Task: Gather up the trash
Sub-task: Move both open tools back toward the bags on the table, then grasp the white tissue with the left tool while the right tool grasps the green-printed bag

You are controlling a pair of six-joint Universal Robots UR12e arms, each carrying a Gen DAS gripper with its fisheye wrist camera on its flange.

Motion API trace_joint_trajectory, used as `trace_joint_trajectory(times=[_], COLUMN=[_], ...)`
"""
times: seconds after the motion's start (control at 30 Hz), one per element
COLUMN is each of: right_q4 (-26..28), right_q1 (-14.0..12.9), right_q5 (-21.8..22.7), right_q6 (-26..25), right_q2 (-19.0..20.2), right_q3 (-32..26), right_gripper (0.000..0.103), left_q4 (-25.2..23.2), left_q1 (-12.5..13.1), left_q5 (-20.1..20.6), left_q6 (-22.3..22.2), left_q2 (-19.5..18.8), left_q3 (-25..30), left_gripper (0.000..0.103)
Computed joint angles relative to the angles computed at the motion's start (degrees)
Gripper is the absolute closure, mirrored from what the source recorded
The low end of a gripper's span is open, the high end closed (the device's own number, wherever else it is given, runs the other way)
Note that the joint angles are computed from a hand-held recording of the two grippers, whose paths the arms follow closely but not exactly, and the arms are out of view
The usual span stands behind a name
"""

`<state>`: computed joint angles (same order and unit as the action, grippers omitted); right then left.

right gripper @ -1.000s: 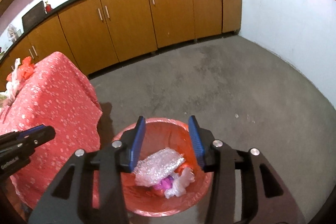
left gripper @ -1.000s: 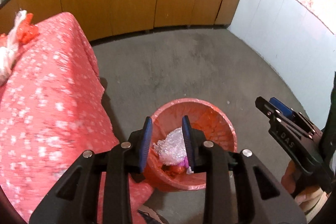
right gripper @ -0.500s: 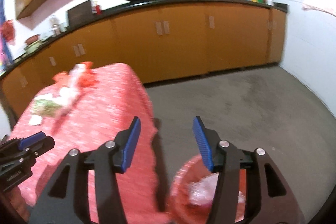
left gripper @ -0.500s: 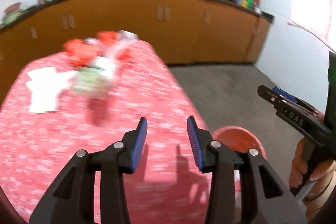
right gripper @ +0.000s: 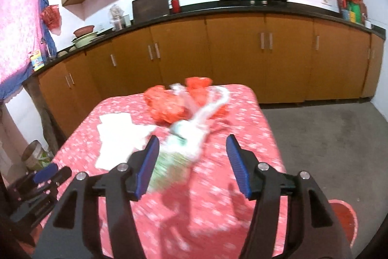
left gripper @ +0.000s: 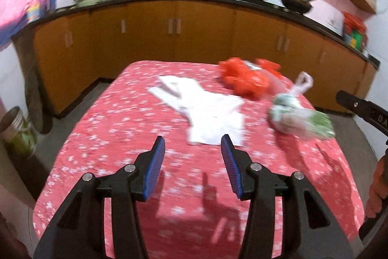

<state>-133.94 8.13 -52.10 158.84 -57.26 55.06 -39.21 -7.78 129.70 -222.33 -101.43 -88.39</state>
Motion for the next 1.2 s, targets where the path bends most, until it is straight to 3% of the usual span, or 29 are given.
trace_joint_trajectory(times=[0.23, 0.3, 0.33, 0.37, 0.47, 0.7, 0.87, 0.97, 1.0, 1.03, 1.2], right_q4=[3.0, 3.9, 4.8, 5.2, 2.4, 2.3, 2.7, 2.2, 2.1, 2.0, 1.1], right_q1=[3.5, 3.6, 3.6, 3.5, 3.1, 2.4, 2.3, 2.3, 2.3, 2.3, 1.8], right_q5=[-9.8, -10.6, -11.1, -11.0, -10.5, -9.7, -9.2, -9.3, -9.2, -9.2, -8.6], right_q6=[-4.2, -4.5, -5.0, -5.2, -5.3, -3.8, -4.4, -4.7, -4.7, -4.7, -3.4], right_q2=[1.7, 1.9, 2.0, 1.9, 1.2, 1.1, 1.1, 1.0, 1.0, 0.9, 0.8], right_q3=[-1.3, -1.3, -1.5, -1.4, 0.3, 0.4, 0.4, 0.7, 0.8, 0.9, 1.1], right_gripper=[0.042, 0.052, 0.069, 0.079, 0.087, 0.09, 0.09, 0.09, 0.09, 0.09, 0.091], left_q4=[1.9, 2.8, 3.1, 3.3, 3.8, 2.3, -2.7, -4.4, -3.7, -2.9, -0.3], left_q1=[2.6, 3.1, 3.4, 3.6, 4.3, 5.9, 7.1, 7.7, 7.8, 8.0, 6.9], left_q5=[-2.0, -3.0, -3.6, -4.2, -6.4, -11.1, -15.8, -18.6, -18.8, -20.4, -17.6], left_q6=[-1.1, -1.0, -0.8, -0.7, -0.3, 1.8, 1.1, -0.1, 0.1, 0.7, 3.0], left_q2=[1.8, 1.8, 1.7, 1.6, 0.9, -2.0, -3.5, -3.7, -3.6, -3.3, -1.5], left_q3=[-2.8, -3.1, -3.1, -3.0, -2.4, 1.4, 3.7, 3.8, 3.6, 3.2, 1.4], left_gripper=[0.049, 0.048, 0.047, 0.047, 0.046, 0.046, 0.047, 0.066, 0.086, 0.091, 0.096])
